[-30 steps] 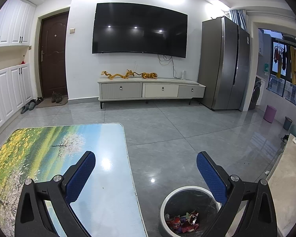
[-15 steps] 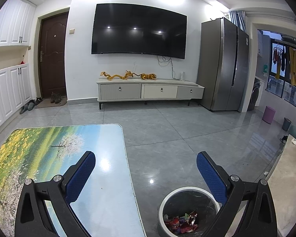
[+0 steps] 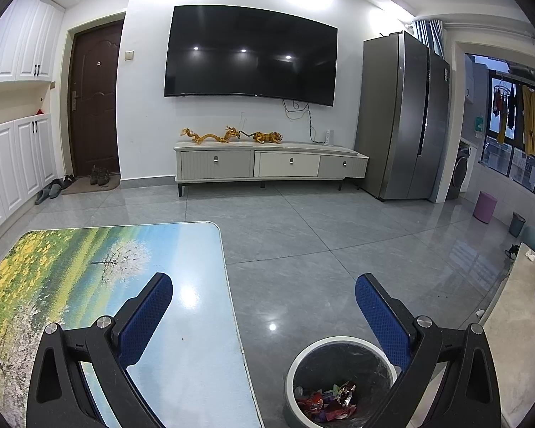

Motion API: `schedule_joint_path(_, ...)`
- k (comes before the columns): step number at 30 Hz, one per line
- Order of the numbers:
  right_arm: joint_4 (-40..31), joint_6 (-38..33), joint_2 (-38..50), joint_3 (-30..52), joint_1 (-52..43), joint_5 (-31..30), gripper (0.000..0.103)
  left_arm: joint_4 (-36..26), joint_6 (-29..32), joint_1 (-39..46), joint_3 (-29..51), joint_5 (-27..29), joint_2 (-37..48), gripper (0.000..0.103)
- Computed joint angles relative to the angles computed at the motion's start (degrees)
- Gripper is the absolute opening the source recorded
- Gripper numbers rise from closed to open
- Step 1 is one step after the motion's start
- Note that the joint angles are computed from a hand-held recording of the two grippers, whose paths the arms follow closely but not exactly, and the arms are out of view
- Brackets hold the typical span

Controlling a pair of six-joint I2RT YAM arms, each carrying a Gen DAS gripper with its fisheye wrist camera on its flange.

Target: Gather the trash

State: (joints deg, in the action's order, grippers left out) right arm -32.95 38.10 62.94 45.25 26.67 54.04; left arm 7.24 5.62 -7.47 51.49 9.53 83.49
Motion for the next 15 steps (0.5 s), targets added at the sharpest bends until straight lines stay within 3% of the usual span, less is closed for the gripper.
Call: schedule_joint_path(15,-0.08,-0.05,-0.16,-0.07,-0.09,0.01,0.103,-0.81,-0.08,0.35,0.77,0.44,1.08,0.102)
